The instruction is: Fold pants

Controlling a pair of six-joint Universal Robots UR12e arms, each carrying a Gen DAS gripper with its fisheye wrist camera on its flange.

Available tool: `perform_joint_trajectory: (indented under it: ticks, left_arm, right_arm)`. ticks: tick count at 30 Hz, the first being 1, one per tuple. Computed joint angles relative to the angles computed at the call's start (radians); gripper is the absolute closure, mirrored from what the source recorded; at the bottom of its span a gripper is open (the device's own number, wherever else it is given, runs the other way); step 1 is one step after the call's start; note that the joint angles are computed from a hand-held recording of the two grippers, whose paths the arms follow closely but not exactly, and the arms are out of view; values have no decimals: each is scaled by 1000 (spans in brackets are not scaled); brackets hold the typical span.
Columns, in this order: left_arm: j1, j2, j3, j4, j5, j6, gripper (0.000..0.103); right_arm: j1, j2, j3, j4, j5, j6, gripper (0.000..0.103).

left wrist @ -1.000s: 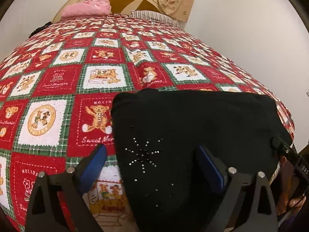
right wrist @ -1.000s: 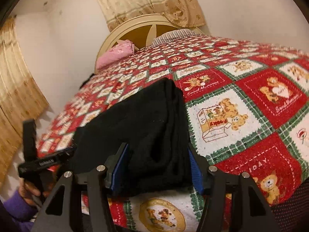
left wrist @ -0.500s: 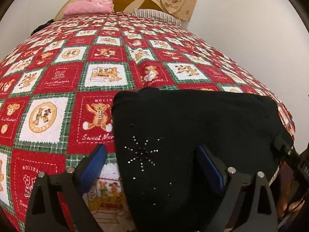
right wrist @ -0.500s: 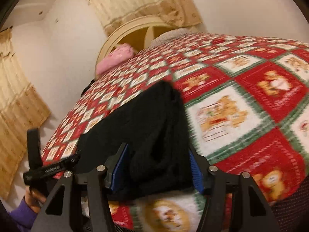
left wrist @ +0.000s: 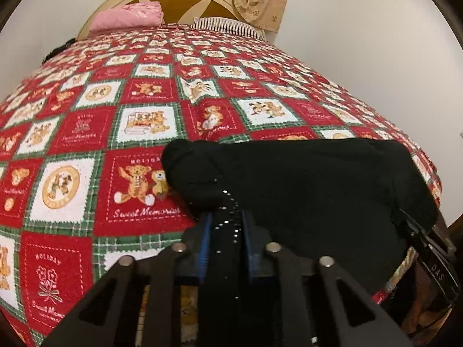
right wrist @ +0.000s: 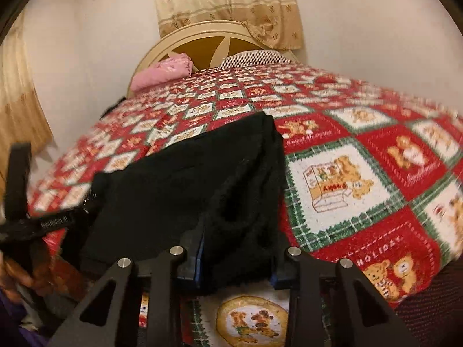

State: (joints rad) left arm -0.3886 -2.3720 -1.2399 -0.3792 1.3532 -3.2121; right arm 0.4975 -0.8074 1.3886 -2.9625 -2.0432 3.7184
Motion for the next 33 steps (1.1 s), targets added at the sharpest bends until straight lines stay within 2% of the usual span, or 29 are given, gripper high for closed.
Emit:
perform_joint_trajectory:
  ticks: [3,8,21,25,29,31,33]
  left_arm:
    - [-9,2,-7,25,42,30,88]
    - [-11,7,-12,34,70,39,90]
    - [4,29,-38,86,66,24,91]
    - [10,30,-38,83,51,26,91]
    - [15,25,-33,50,34,27,90]
    - [30,26,-29,13,-19,-7,88]
    - [48,28,-32,-1,-70,-36,77]
  right_arm:
    - [17,9,-30,49,-73,-48,72]
    - [41,20,-62,72,-168,-116,72]
    - [62,30,-100,43,-206,-165,72]
    - [66,37,-119,47,-217,-183,72]
    - [64,37,-121,83,-225,-157,72]
    - [62,35,-117,108,-231,-137,72]
    - [59,31,-109,137,-234,-116,72]
